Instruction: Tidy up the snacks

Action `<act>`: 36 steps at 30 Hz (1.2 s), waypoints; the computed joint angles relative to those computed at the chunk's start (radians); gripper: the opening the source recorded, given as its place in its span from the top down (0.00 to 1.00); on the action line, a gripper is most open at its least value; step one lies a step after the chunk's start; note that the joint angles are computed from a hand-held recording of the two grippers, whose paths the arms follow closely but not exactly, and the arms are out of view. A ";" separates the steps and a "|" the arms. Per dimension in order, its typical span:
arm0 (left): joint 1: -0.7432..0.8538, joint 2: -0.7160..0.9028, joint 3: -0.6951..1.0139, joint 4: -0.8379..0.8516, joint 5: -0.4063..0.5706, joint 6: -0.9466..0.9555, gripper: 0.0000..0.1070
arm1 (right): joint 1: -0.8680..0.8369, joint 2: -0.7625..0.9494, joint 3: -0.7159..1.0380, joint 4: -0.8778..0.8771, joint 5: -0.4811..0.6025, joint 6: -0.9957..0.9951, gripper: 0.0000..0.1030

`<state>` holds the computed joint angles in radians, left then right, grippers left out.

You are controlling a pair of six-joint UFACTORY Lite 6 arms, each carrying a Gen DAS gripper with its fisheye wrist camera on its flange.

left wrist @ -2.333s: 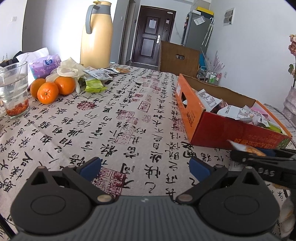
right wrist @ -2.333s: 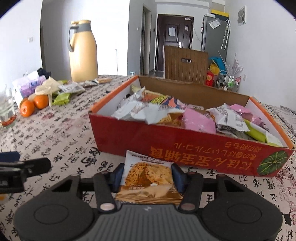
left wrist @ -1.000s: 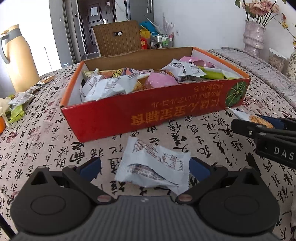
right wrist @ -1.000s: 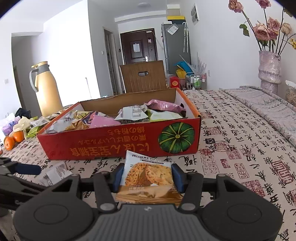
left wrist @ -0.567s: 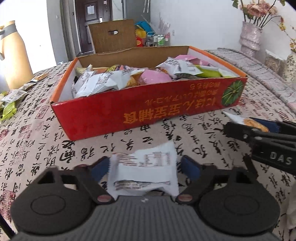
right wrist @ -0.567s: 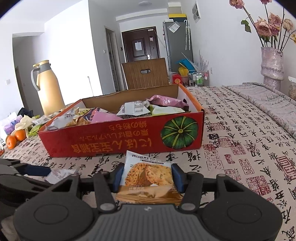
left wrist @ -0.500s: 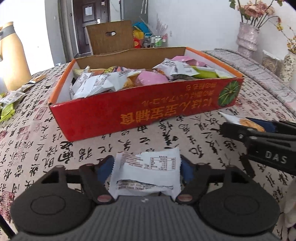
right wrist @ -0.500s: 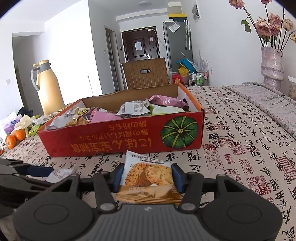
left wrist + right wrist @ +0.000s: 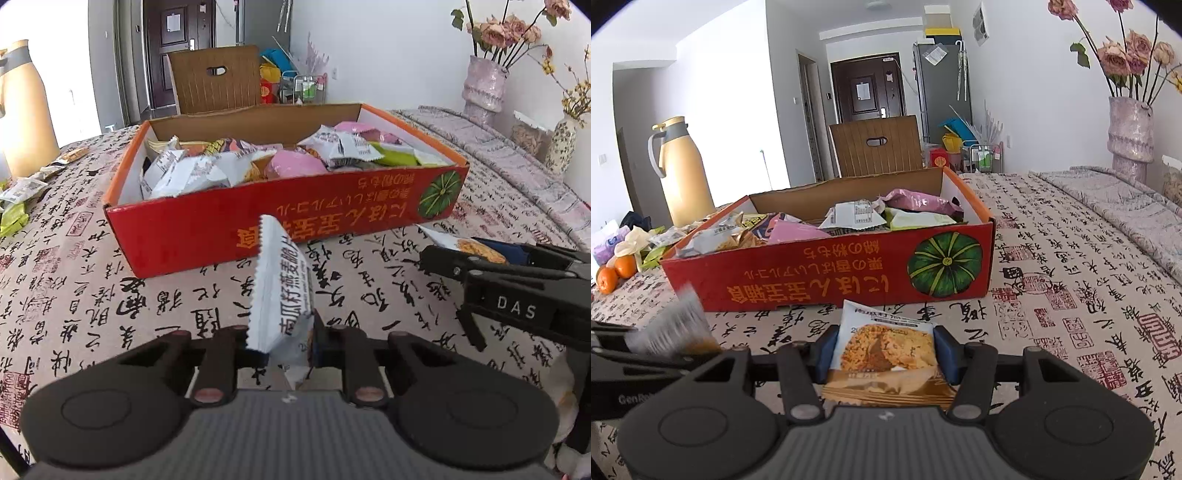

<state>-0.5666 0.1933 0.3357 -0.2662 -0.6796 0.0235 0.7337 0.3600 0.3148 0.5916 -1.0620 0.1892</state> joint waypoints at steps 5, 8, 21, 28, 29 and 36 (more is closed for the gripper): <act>-0.021 -0.064 -0.037 -0.027 -0.013 0.011 0.83 | 0.022 -0.036 -0.018 0.029 -0.001 -0.022 0.48; -0.033 -0.125 -0.061 -0.049 -0.006 0.027 0.83 | 0.036 -0.067 -0.032 0.045 0.003 -0.039 0.48; -0.055 -0.332 -0.043 -0.175 0.048 0.155 0.83 | 0.052 -0.233 -0.013 0.119 0.057 -0.209 0.48; 0.005 -0.286 0.071 -0.138 0.060 0.141 0.83 | -0.012 -0.258 0.087 0.097 0.104 -0.323 0.48; 0.014 -0.269 0.090 -0.132 0.059 0.136 0.83 | -0.027 -0.248 0.112 0.088 0.114 -0.336 0.48; 0.107 -0.111 0.241 -0.057 0.045 0.078 0.83 | -0.137 -0.120 0.302 -0.002 0.178 -0.375 0.48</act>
<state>-0.4595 0.0821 0.5766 -0.3232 -0.6342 0.1016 0.5971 0.2397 0.6168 0.5896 -0.8843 -0.1858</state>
